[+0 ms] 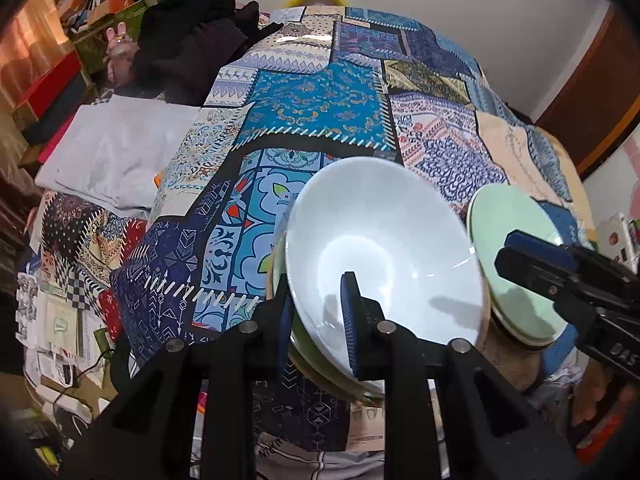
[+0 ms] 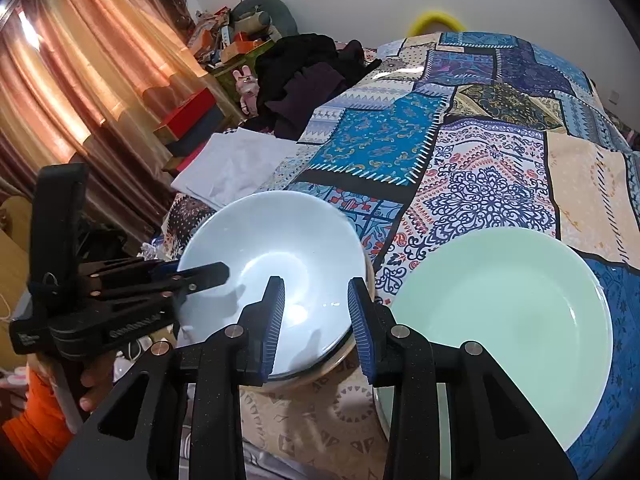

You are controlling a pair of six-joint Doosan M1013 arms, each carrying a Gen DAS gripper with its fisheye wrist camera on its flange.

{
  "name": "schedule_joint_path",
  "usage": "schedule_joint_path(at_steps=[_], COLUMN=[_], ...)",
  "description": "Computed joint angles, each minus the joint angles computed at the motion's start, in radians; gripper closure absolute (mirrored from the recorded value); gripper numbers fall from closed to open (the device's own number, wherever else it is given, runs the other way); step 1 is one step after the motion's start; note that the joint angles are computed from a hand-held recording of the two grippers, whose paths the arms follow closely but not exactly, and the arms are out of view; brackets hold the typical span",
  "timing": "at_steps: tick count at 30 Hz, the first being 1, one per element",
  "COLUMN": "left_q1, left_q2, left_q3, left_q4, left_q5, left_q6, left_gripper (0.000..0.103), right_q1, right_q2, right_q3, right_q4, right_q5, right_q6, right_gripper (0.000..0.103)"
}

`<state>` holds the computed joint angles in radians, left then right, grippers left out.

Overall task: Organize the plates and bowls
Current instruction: 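Lower the white bowl into the pale green bowl with the left gripper, then grip the rim of the nested bowl stack and lift it with left gripper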

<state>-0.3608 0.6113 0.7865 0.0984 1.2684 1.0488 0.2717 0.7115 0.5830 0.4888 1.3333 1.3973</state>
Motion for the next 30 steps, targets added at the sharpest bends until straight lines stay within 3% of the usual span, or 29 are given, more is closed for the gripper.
schedule_joint_path(at_steps=[7,13,23,25,30], left_q1=[0.011,0.022,0.045,0.052,0.063], left_q2=[-0.029,-0.056,-0.055,-0.056,-0.074], left_q3=[0.022,0.064,0.129,0.147,0.202], left_q4=[0.003,0.002,-0.122,-0.164,-0.228], left_q5=[-0.060,-0.102,-0.083,-0.090,-0.145], left_q6=[-0.025,-0.052,-0.006,0.001,0.021], left_gripper=[0.080,0.067,0.062,0.054,0.052], right_q1=[0.001,0.005,0.008,0.007,0.010], right_q2=[0.018,0.046,0.105,0.114,0.128], right_q3=[-0.035,-0.087,-0.171,-0.183,-0.198], right_q4=[-0.017,-0.054,-0.086,-0.082,-0.066], right_q5=[0.022,0.059,0.139,0.154,0.181], right_q6=[0.008,0.017,0.049,0.059,0.055], right_gripper=[0.072,0.072,0.068,0.068,0.067])
